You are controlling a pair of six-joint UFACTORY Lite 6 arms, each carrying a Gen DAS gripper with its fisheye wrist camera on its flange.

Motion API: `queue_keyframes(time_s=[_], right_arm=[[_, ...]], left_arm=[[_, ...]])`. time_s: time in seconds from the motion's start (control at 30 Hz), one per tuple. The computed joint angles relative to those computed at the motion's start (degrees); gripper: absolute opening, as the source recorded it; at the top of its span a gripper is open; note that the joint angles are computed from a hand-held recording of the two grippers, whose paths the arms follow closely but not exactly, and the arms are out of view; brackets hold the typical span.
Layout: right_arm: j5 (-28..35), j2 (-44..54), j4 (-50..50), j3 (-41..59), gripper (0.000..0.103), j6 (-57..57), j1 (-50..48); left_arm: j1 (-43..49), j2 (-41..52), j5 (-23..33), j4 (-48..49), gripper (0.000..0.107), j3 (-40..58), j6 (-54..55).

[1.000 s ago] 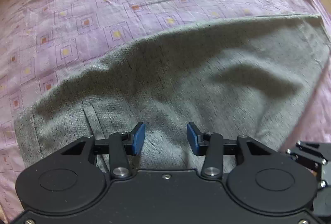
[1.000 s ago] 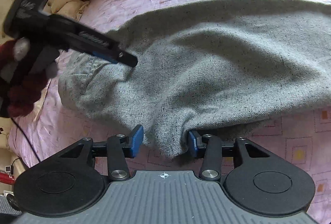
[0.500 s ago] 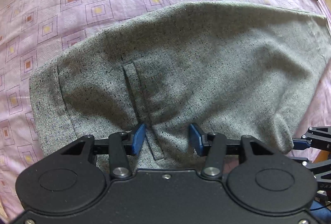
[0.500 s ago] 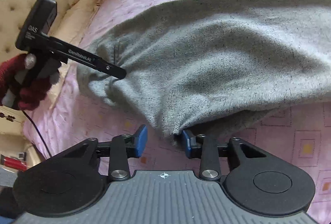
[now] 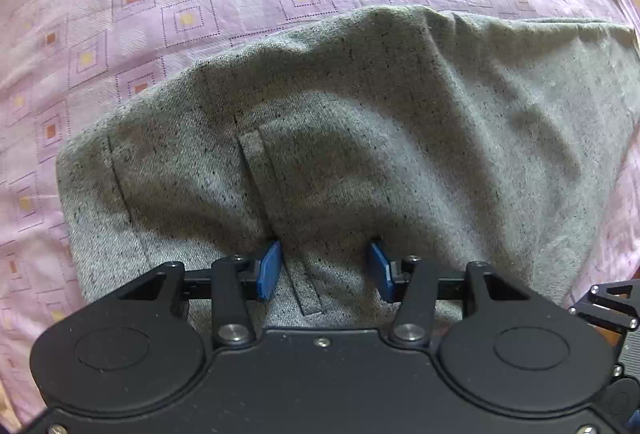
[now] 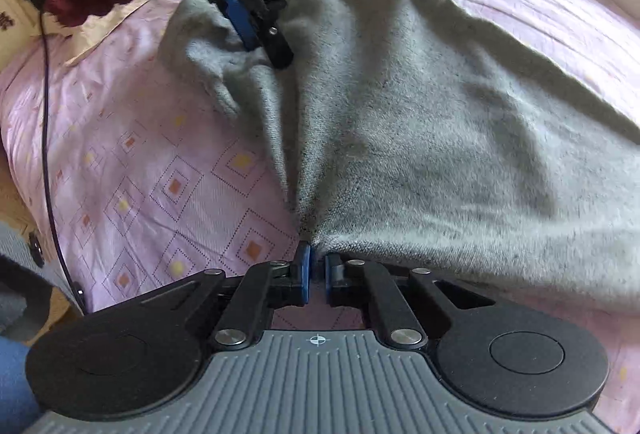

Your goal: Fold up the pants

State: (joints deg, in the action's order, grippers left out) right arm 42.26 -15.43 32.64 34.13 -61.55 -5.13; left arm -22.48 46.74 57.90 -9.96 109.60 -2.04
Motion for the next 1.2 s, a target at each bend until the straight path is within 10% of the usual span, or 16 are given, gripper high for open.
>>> queue_keyframes(time_s=[0.23, 0.57, 0.87, 1.2], right_arm=[[17.1, -3.1, 5.9, 6.0, 0.011, -8.5, -17.7], [-7.5, 12.6, -3.5, 10.2, 0.003, -0.2, -12.4], [-1.4, 8.6, 5.7, 13.5, 0.008, -5.0, -21.3], [-0.3, 33.9, 4.9, 42.0, 0.021, 2.9, -37.3]], left_arm=[[-3.3, -9.1, -3.9, 6.6, 0.060, -12.9, -2.6], [-4.4, -14.8, -5.2, 8.3, 0.060, -20.1, -5.2], [-15.7, -21.2, -12.8, 0.9, 0.055, -22.8, -15.8], [-26.5, -3.3, -15.4, 6.7, 0.056, -9.0, -41.0]])
